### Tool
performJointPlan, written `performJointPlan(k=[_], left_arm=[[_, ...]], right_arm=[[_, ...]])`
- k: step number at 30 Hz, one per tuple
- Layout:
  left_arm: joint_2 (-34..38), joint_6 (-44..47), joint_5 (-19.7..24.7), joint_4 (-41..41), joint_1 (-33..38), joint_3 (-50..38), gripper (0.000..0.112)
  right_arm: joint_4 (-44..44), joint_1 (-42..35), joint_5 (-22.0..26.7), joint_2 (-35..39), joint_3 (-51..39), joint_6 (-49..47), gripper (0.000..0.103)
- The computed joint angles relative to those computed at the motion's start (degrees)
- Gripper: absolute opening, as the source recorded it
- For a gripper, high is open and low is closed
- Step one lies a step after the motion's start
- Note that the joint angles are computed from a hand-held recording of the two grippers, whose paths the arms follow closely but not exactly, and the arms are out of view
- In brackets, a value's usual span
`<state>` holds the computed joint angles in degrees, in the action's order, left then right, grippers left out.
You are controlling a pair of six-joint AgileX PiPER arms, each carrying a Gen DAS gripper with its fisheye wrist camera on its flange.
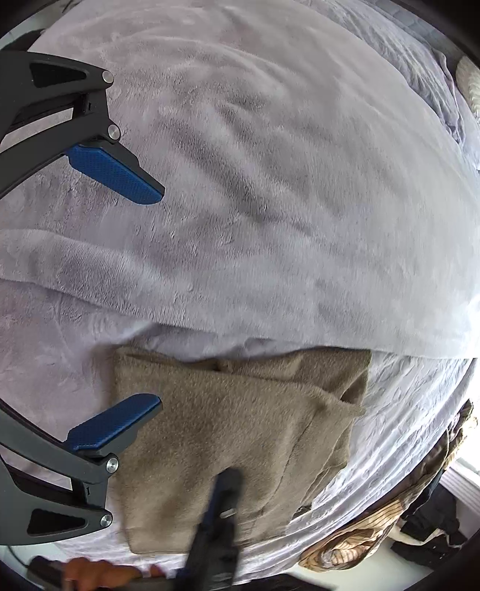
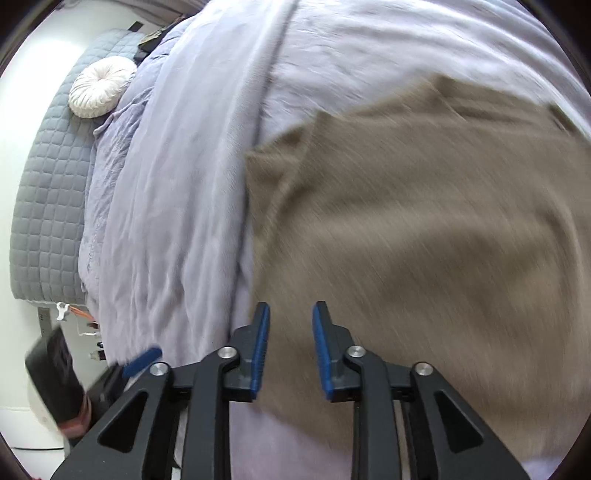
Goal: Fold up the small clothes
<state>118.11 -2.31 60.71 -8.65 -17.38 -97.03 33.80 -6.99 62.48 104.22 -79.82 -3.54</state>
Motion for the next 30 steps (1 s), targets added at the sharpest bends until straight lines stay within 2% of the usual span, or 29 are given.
performJointPlan(k=[7, 14, 22, 30], left_arm=[[1.7, -2.0, 1.7, 1.5, -2.9, -2.4, 0.103], [2.5, -2.5, 3.3, 3.1, -5.3, -3.7, 0.103], [3.9, -2.8, 4.3, 3.1, -7.8, -4.4, 0.103], [5.9, -1.9, 6.2, 3.8, -9.4, -6.9, 0.103]], right_arm=[[5.4, -9.3, 0.3, -11.6, 18.7, -3.5, 0.035], [12.8, -16.4, -0.4, -18.4, 32.5, -6.6, 0.038], [17.5, -20.3, -2.3, -21.7, 40.3, -9.2, 0.041], [27.0, -20.9, -6.6, -22.2, 47.0, -13.7, 0.043]])
